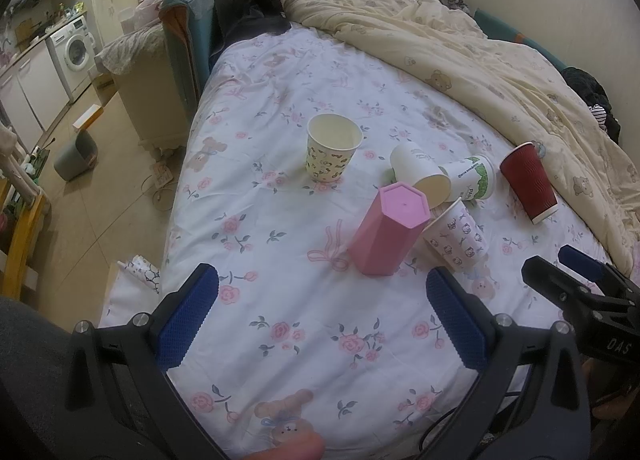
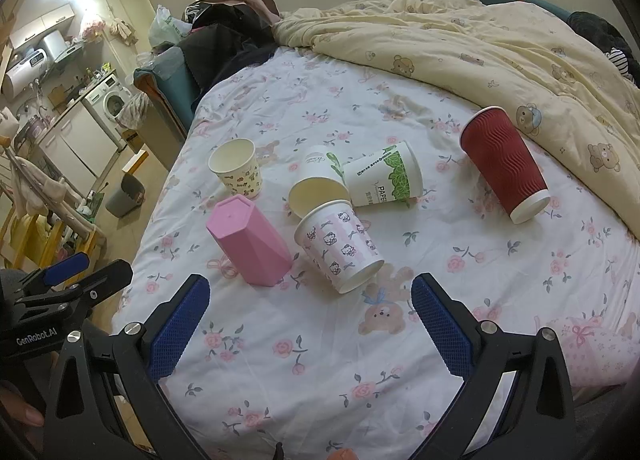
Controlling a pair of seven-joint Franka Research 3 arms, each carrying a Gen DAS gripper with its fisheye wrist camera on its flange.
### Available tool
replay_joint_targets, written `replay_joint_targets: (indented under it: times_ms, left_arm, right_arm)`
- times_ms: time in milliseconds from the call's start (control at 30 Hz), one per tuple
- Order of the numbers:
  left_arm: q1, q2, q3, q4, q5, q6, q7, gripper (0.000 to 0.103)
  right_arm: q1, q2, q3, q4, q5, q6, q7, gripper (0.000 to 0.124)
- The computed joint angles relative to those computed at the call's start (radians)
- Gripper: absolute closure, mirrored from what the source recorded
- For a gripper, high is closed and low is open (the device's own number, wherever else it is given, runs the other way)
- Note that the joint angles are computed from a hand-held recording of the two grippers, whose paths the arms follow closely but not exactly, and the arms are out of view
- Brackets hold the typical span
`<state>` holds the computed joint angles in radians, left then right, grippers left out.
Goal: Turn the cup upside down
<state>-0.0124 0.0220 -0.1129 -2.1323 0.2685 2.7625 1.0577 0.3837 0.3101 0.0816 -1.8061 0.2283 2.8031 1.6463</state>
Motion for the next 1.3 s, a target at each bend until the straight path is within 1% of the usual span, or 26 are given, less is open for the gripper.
replay_joint_targets:
  times_ms: [900, 1300]
  left_arm:
    - [0.004, -0.006, 0.001, -0.01, -0.01, 0.0, 0.009, 0.0]
    - [0.005, -0.008, 0.002, -0.021, -0.016, 0.017, 0.015, 0.0]
  right_arm:
    - [-0.001, 0.0, 0.0, 0.001, 0.004, -0.001, 0.0, 0.021]
    - [-0.002, 0.0, 0.001, 0.001, 0.006, -0.004, -0.002, 0.021]
